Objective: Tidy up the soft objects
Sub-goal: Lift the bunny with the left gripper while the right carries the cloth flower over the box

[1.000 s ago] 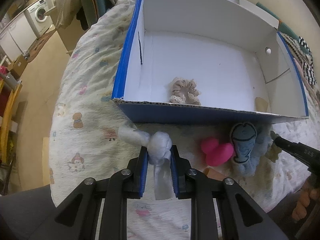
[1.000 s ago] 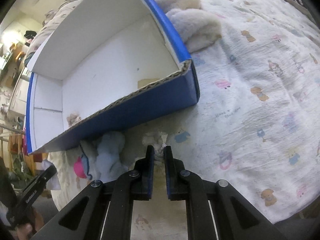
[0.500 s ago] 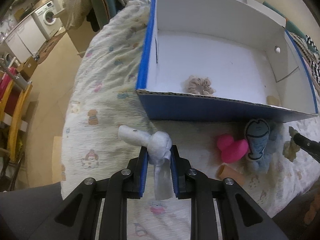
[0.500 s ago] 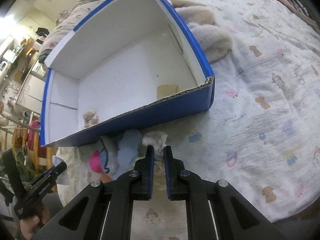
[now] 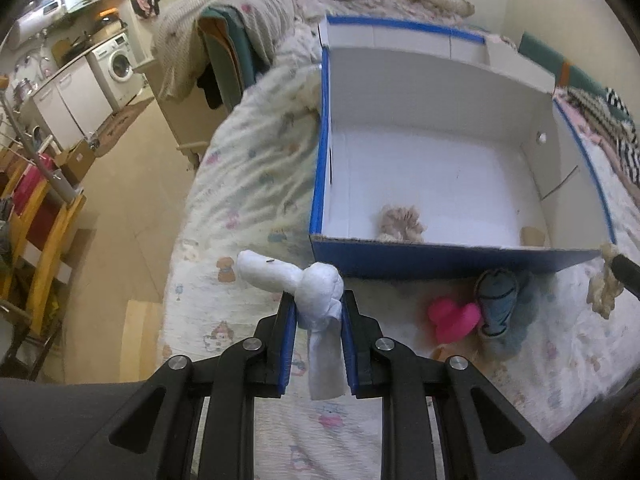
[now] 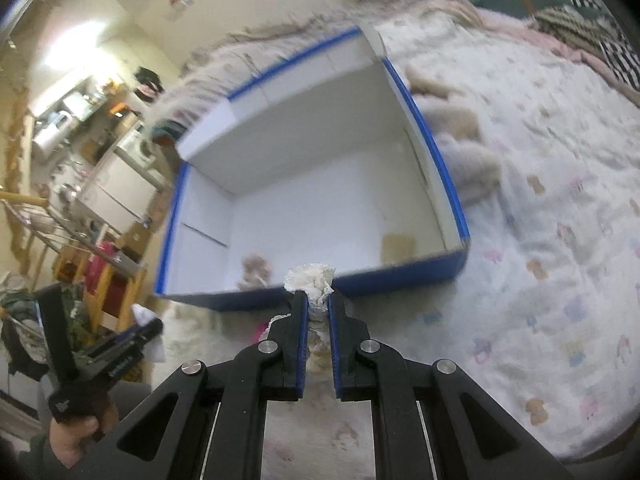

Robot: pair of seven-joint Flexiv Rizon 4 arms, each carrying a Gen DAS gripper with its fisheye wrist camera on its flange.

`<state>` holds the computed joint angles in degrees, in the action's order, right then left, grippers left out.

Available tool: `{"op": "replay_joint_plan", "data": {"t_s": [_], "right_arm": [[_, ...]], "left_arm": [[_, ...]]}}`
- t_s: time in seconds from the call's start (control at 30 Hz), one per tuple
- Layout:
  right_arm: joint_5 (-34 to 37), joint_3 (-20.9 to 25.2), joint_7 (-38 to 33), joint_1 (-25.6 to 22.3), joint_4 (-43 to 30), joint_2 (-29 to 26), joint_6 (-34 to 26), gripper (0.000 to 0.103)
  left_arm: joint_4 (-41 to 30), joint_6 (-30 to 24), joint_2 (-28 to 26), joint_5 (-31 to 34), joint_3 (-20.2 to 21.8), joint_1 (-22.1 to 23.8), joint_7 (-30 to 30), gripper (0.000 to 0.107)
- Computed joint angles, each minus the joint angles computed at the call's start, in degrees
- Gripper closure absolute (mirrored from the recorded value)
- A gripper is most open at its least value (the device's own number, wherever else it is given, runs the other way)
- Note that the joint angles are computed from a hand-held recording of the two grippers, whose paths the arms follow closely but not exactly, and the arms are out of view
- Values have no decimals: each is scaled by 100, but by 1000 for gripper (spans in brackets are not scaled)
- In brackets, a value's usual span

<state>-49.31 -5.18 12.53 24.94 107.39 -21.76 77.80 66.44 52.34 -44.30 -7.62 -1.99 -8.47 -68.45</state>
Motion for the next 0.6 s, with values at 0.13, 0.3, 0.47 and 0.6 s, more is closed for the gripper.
{"op": "replay_joint_plan", "data": {"t_s": [0.13, 0.3, 0.47, 0.6], "right_arm": [[-440, -217, 312, 78, -81, 6, 167, 91], [-925, -312, 669, 67, -179, 20, 235, 91], [-1182, -245, 738, -64, -311, -32, 231, 91], [-1043, -144, 496, -183, -432, -120, 222, 91]], "left_arm": [[263, 335, 181, -55, -83, 23, 60, 88], [257, 352, 275, -179, -168, 27, 157, 88], [-85, 175, 154, -210, -152, -42, 142, 88], [-451, 9, -16, -184, -145, -113, 140, 88]]}}
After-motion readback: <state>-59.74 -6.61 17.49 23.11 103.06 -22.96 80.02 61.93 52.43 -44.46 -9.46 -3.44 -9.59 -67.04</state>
